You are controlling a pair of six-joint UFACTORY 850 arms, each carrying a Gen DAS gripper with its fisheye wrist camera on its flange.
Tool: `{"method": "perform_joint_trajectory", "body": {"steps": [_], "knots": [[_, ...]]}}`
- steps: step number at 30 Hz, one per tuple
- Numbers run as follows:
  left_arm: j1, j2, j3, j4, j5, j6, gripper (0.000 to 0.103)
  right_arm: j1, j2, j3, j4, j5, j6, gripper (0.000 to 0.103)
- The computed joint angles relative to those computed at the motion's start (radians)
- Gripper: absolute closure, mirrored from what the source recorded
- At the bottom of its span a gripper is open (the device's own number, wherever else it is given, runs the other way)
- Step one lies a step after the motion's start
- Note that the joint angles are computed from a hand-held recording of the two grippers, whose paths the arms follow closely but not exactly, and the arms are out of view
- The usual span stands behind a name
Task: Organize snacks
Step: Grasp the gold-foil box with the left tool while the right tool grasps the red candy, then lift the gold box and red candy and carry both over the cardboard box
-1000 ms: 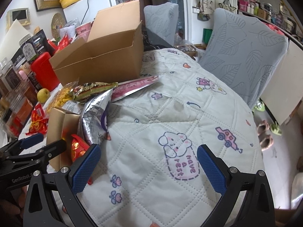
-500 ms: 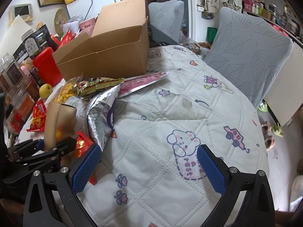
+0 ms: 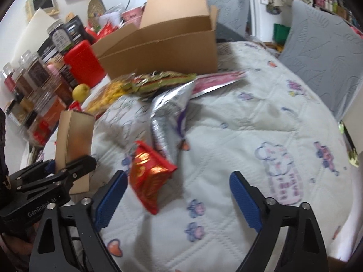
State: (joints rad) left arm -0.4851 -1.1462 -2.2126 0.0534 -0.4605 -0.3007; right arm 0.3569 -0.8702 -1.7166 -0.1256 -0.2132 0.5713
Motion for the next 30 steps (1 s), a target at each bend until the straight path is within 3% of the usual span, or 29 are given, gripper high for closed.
{"method": "perform_joint_trajectory", "body": {"steps": [5,11,16,22,30], "knots": [[0.009,0.029,0.054,0.008,0.029,-0.022,0.058,0.009,-0.042,-0.055,0.215,-0.046,-0.219,0.024],[0.019,0.045,0.085,0.003,0.042,-0.036,0.058,0.019,-0.067,-0.087,0.252,-0.049,-0.272,0.039],[0.024,0.055,0.101,0.0,0.054,-0.034,0.058,0.02,-0.075,-0.097,0.205,-0.054,-0.219,0.07],[0.021,0.058,0.106,-0.022,0.06,-0.006,0.058,0.019,-0.053,-0.06,0.25,-0.021,-0.271,0.075],[0.009,0.07,0.111,-0.033,0.071,0.042,0.058,0.01,-0.011,0.007,0.614,0.01,-0.644,0.076]]}}
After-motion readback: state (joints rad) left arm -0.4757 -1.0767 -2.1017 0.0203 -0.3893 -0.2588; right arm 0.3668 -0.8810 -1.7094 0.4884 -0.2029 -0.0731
